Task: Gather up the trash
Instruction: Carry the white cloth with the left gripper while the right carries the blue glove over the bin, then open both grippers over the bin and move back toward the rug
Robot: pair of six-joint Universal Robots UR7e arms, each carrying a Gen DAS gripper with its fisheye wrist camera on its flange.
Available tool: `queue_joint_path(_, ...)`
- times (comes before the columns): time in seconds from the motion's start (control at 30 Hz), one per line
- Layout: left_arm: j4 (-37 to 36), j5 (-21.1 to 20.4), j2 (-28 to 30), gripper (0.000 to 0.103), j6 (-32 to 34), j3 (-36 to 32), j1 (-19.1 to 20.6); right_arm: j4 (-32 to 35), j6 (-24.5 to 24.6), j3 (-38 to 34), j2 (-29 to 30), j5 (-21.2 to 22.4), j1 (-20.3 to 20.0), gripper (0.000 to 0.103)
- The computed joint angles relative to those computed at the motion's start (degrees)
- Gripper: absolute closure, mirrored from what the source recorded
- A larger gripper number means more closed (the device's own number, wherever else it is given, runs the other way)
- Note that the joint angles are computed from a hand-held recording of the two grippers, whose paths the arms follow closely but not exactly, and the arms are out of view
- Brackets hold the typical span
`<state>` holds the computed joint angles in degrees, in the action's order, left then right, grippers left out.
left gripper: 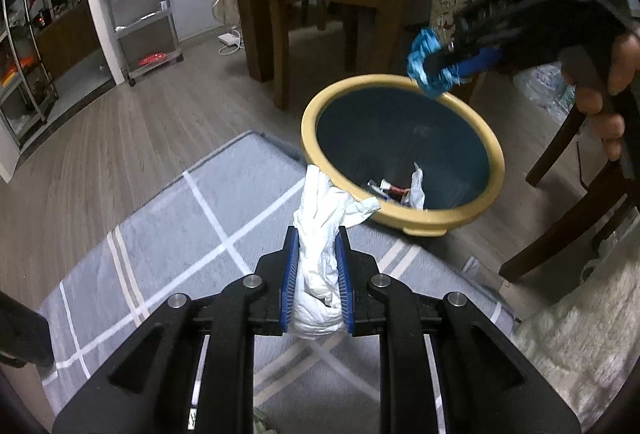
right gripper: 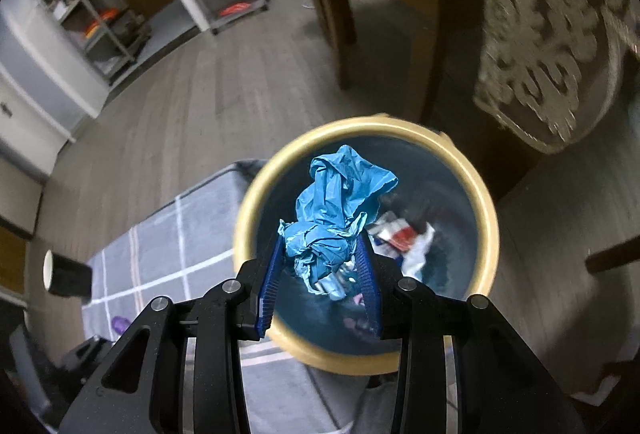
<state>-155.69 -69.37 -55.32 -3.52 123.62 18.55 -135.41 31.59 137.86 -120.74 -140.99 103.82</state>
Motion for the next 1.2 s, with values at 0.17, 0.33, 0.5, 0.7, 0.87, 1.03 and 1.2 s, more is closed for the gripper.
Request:
queue_joint_path(0.17,-0.2,0.0,2.0,0.085,1.8,-2.3,-0.3,0.9,-1.3,0.9,-3.8,3.5,-6.1,0.065)
queue_joint_path(0.33,-0.3,-1.2,4.2,0.085,3.3,-5.6,-0.2,1.7,-1.7,1.4,-6.2,6.6,-10.8,0.065)
queue_joint_path(0.5,-0.4,-3.4,7.7,0.085,5.2,-9.4,-0.1,0.0,-1.9,2.5,-8.6,11.5,-14.8,0.065)
queue_joint_path(0.7,4.3,-5.6,14.9,0.085,6.0,-16.6,0.7,-2.0,-0.5,3.4,-10.6,13.0,-15.8,0.065)
queue_joint_path(0.87,5.7,-5.8,19.3,0.085,9.3,-19.5,-0.6,-1.9,-1.6,3.7,-11.2,14.9,-18.5,0.065)
queue_joint_path(1.03,5.5,-6.9,21.3,0.073,10.0,-20.1,-1.6,-3.2,-3.0,4.1,-11.8,16.4,-20.7,0.065)
queue_joint_path(1.2,2.8,-6.4,20.7,0.039,9.2,-18.3,-0.8,-5.4,-6.3,4.4,-11.5,17.3,-21.6,0.065)
